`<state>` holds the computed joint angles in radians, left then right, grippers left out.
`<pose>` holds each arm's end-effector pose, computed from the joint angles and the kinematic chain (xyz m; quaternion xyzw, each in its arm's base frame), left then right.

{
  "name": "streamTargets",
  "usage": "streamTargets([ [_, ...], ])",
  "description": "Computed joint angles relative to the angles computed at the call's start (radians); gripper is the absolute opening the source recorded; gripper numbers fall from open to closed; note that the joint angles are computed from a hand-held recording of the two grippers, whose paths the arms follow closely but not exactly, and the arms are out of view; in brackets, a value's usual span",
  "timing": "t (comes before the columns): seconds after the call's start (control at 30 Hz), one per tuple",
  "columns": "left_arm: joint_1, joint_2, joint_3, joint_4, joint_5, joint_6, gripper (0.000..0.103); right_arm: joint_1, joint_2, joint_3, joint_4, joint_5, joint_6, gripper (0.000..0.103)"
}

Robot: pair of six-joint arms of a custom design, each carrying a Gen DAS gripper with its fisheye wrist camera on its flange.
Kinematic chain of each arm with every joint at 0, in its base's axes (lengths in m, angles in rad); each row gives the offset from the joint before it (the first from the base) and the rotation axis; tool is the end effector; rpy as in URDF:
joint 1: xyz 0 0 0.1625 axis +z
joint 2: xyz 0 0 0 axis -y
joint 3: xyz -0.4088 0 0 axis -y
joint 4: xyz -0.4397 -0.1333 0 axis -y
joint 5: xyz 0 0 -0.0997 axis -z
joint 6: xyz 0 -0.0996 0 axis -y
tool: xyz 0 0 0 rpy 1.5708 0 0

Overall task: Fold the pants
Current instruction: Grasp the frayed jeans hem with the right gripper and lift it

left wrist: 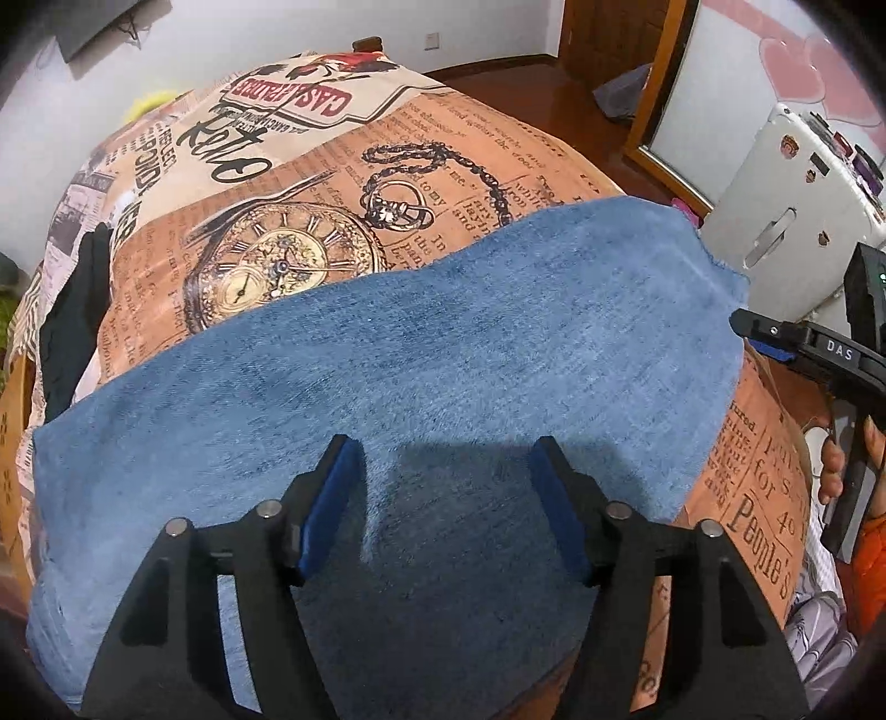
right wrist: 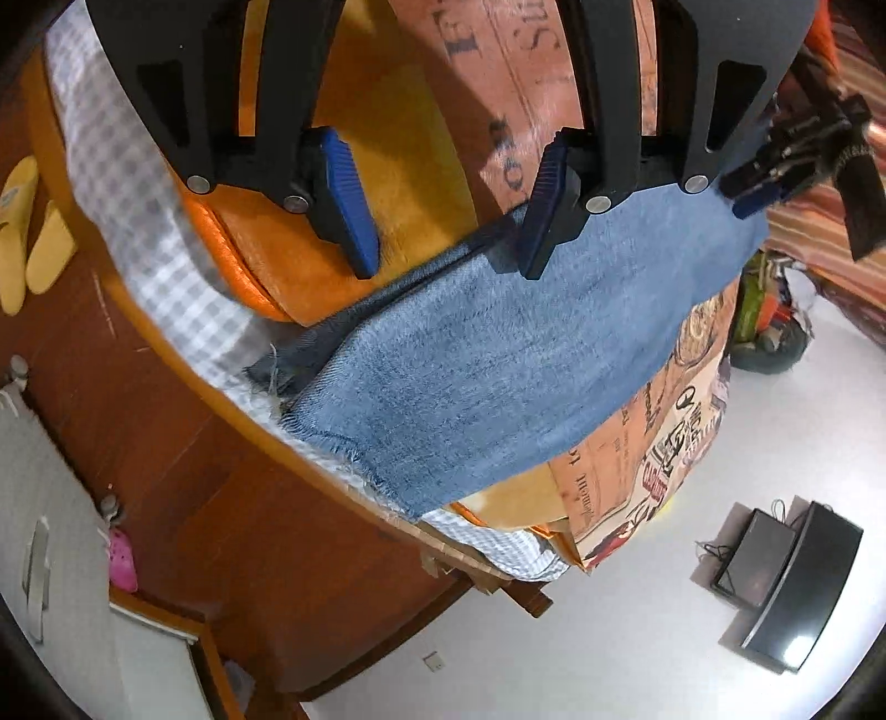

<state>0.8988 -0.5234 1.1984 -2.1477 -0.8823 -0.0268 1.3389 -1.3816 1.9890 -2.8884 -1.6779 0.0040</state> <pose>-0.3374 -0.7399 0.0058 0.3138 0.8865 -0.0720 0.3325 -0.0135 -0.5908 0.3030 -0.1287 -0.9276 0.3392 0.0893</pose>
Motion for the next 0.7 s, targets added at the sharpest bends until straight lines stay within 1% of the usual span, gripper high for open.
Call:
streamTargets([
  [0.1, -0.003, 0.008, 0.004, -0.015, 0.017, 0.015, 0.070, -0.003, 0.017, -0.011, -0.010, 0.005, -0.008, 0.054],
  [0.23, -0.003, 0.004, 0.012, -0.025, 0.016, 0.019, 0.071, -0.010, 0.037, -0.029, -0.030, 0.018, 0.001, 0.054],
  [0.27, -0.002, 0.003, 0.013, -0.028, 0.012, 0.019, 0.071, -0.010, 0.040, -0.033, -0.035, 0.018, -0.003, 0.052],
  [0.33, -0.001, 0.000, 0.017, -0.033, 0.008, 0.019, 0.071, -0.004, 0.047, -0.038, -0.060, 0.000, -0.018, 0.044],
  [0.37, -0.001, 0.000, 0.018, -0.035, 0.008, 0.019, 0.071, 0.002, 0.050, -0.041, -0.074, -0.015, -0.029, 0.033],
  [0.4, -0.001, -0.001, 0.019, -0.037, 0.006, 0.020, 0.071, 0.008, 0.053, -0.044, -0.085, -0.030, -0.040, 0.018],
  [0.43, 0.000, -0.002, 0.019, -0.038, 0.004, 0.020, 0.071, 0.014, 0.056, -0.048, -0.097, -0.044, -0.052, 0.013],
  [0.5, 0.001, -0.006, 0.020, -0.041, -0.006, 0.017, 0.071, 0.032, 0.054, -0.049, -0.115, -0.070, -0.087, 0.010],
  [0.53, 0.003, -0.009, 0.021, -0.045, -0.015, 0.015, 0.071, 0.048, 0.053, -0.047, -0.135, -0.096, -0.114, 0.010],
  [0.6, 0.008, -0.021, 0.026, -0.052, -0.037, 0.000, 0.071, 0.071, 0.043, -0.040, -0.165, -0.119, -0.148, 0.010],
  [0.7, 0.013, -0.050, 0.046, -0.074, -0.051, -0.037, 0.071, 0.099, 0.013, -0.031, -0.187, -0.115, -0.173, 0.010],
])
